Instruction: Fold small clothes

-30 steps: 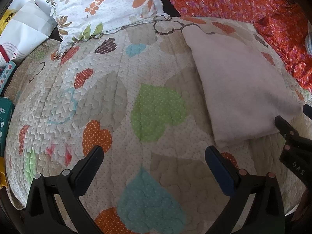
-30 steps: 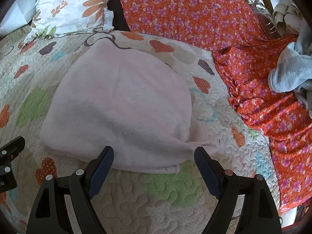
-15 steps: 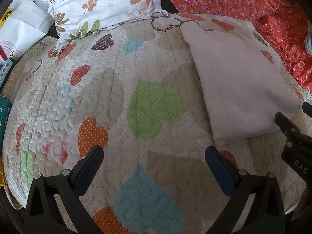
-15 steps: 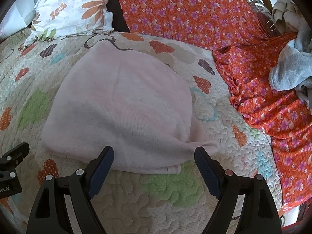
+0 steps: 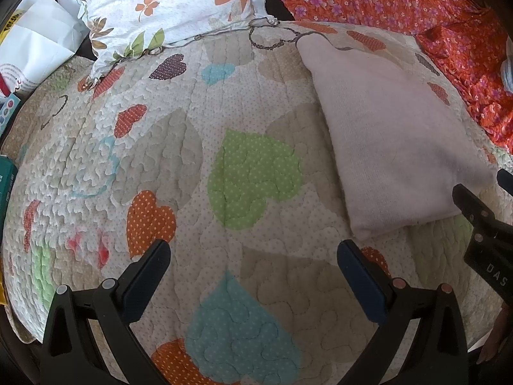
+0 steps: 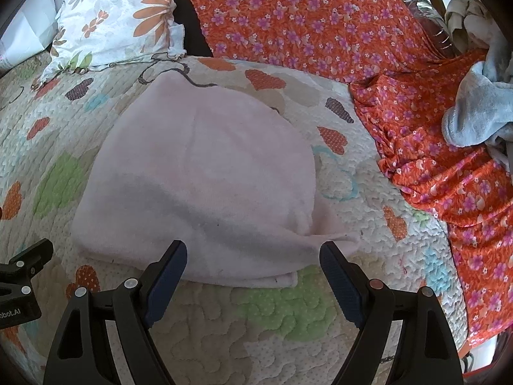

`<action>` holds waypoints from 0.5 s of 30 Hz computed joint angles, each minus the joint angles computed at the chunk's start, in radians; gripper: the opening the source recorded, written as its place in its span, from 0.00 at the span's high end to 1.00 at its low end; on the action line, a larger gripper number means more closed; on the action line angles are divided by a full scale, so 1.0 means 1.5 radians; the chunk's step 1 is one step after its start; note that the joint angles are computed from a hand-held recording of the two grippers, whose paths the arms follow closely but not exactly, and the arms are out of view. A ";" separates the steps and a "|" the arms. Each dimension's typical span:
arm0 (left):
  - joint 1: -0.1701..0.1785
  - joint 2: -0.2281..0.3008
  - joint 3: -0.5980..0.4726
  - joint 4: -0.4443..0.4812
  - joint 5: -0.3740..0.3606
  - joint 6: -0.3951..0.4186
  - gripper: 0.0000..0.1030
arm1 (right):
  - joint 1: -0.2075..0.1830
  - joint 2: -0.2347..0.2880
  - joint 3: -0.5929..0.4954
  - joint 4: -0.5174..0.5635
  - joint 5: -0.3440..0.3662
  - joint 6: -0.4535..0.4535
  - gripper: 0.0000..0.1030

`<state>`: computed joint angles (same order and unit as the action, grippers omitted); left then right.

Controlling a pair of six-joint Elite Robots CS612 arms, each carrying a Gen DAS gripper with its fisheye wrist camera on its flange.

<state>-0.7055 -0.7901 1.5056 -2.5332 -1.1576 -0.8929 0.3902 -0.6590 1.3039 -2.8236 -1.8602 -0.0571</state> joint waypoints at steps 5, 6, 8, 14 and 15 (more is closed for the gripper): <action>0.000 0.000 0.001 -0.001 -0.001 0.000 0.00 | 0.000 -0.001 0.002 0.000 0.000 -0.003 0.14; 0.000 0.000 0.001 -0.002 -0.001 0.000 0.00 | 0.000 -0.002 0.003 0.000 0.001 -0.003 0.14; 0.000 0.000 0.001 -0.003 0.001 0.001 0.00 | 0.000 -0.004 0.005 0.000 0.002 -0.003 0.14; -0.003 -0.002 0.003 -0.007 0.005 0.006 0.00 | 0.000 -0.006 0.010 -0.005 0.001 -0.002 0.14; -0.004 -0.002 0.003 -0.007 0.006 0.007 0.00 | 0.000 -0.006 0.010 -0.005 0.002 -0.001 0.14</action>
<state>-0.7110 -0.7933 1.5106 -2.5434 -1.1492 -0.8831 0.3903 -0.6685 1.3190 -2.8303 -1.8575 -0.0593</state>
